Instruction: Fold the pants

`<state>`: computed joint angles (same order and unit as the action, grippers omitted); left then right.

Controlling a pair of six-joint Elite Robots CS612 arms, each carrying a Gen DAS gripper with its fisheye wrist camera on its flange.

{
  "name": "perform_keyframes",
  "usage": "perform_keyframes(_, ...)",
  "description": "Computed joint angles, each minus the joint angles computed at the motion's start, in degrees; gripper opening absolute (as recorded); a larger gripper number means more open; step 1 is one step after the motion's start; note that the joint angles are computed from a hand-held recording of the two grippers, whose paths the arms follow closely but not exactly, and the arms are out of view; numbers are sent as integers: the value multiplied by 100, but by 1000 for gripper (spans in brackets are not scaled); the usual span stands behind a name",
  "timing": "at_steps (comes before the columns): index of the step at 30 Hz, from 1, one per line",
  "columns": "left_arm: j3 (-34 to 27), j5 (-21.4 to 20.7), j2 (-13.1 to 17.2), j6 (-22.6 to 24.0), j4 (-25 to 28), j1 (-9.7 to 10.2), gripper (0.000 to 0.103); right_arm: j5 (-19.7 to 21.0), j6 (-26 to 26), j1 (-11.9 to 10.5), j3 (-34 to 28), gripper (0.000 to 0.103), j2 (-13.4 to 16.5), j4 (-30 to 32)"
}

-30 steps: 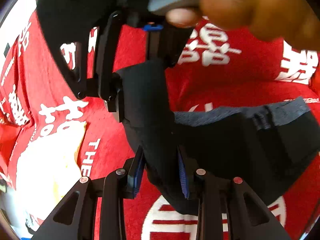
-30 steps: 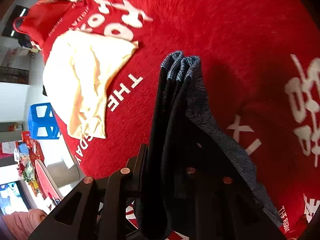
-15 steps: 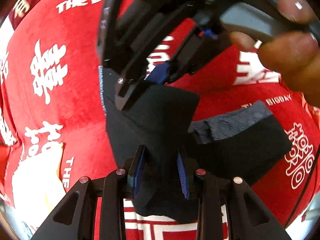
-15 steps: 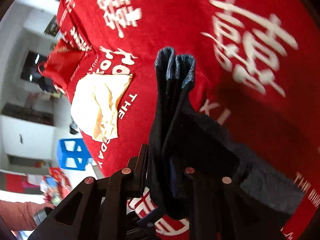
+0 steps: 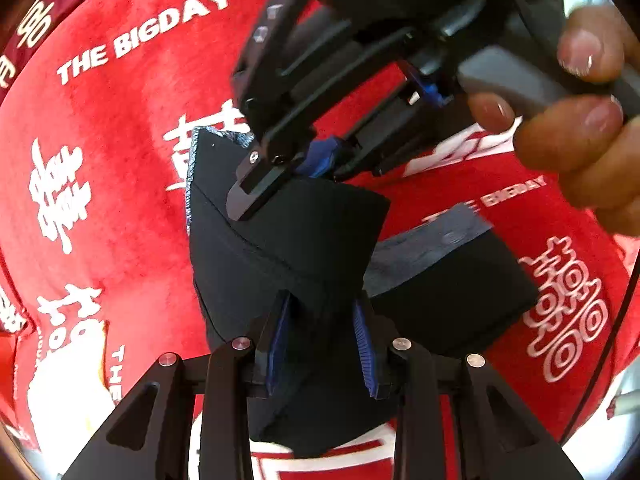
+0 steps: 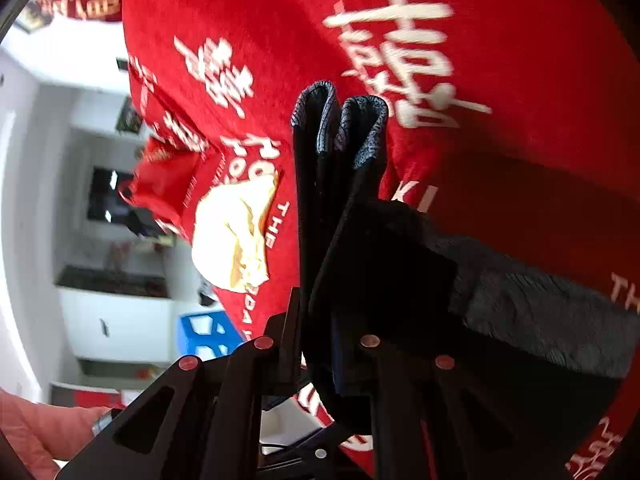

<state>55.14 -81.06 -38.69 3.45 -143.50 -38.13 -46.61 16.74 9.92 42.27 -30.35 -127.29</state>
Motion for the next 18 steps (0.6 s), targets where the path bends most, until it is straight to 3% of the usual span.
perform_keyframes(4, -180, -316, 38, 101, 173, -95, 33, 242, 639, -181, 923, 13, -386, -1036)
perform_keyframes(13, -391, -737, 166, 510, 719, -399, 33, 258, 1525, -571, 2834, 13, -1146, -2678)
perform_keyframes(18, -598, -964, 354, 567, 1114, -534, 33, 79, 1745, -735, 3387, 13, -1313, -2860)
